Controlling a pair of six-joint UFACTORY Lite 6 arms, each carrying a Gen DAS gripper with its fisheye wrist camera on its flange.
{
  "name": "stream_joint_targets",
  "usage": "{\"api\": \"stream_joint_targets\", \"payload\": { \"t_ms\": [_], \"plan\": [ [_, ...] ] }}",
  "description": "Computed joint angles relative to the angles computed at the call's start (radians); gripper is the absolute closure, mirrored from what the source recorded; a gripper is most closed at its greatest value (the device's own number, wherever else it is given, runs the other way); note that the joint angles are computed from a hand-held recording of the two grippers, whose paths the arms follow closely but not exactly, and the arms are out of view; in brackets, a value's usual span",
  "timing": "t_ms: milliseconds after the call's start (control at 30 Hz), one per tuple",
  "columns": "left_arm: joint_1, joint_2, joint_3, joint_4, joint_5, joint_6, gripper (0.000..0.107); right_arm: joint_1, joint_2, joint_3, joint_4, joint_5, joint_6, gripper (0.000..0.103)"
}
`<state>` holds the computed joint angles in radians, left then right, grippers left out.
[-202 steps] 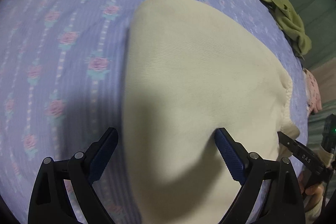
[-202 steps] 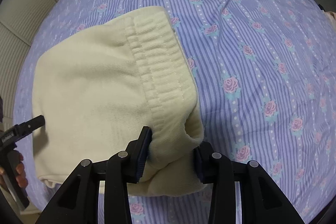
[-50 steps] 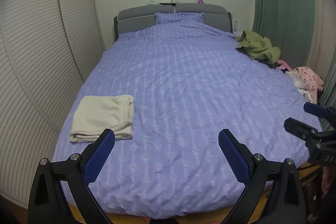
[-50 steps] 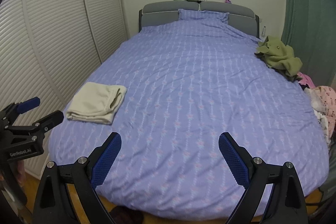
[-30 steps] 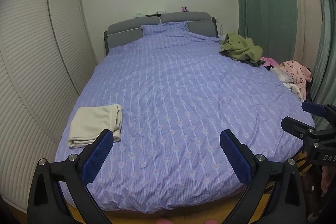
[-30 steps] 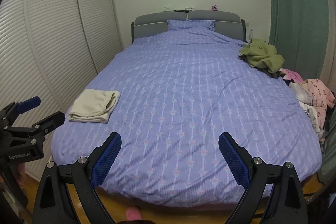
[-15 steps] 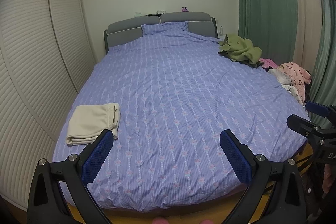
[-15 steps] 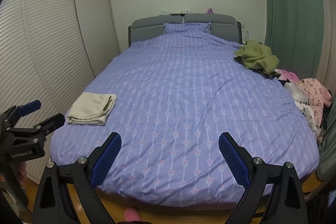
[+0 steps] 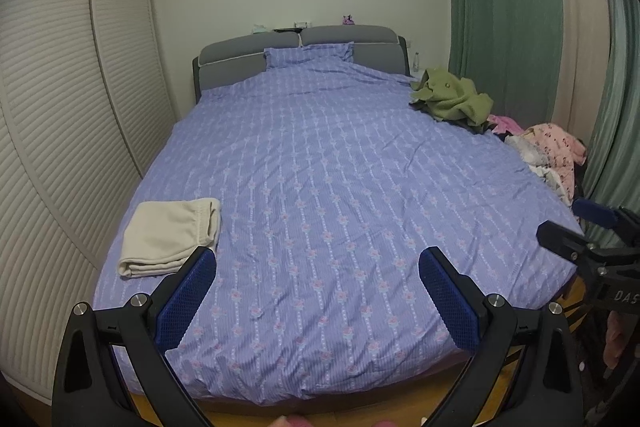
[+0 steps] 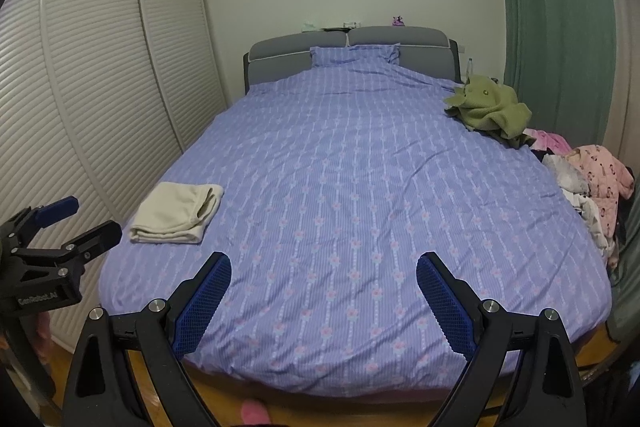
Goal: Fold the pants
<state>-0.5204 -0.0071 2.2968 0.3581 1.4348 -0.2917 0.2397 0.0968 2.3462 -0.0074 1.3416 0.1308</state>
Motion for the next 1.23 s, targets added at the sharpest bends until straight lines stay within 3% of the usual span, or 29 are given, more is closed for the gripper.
{"api": "stream_joint_targets", "payload": {
  "t_ms": [467,1233],
  "plan": [
    [0.013,0.032,0.066,-0.032,0.028,0.009,0.004,0.022,0.029,0.057,-0.037,0.021,0.011,0.008],
    [-0.11,0.042,0.085,0.083,0.054,-0.035,0.004,0.061,0.021,0.059,-0.082,0.029,0.05,0.008]
  ]
}}
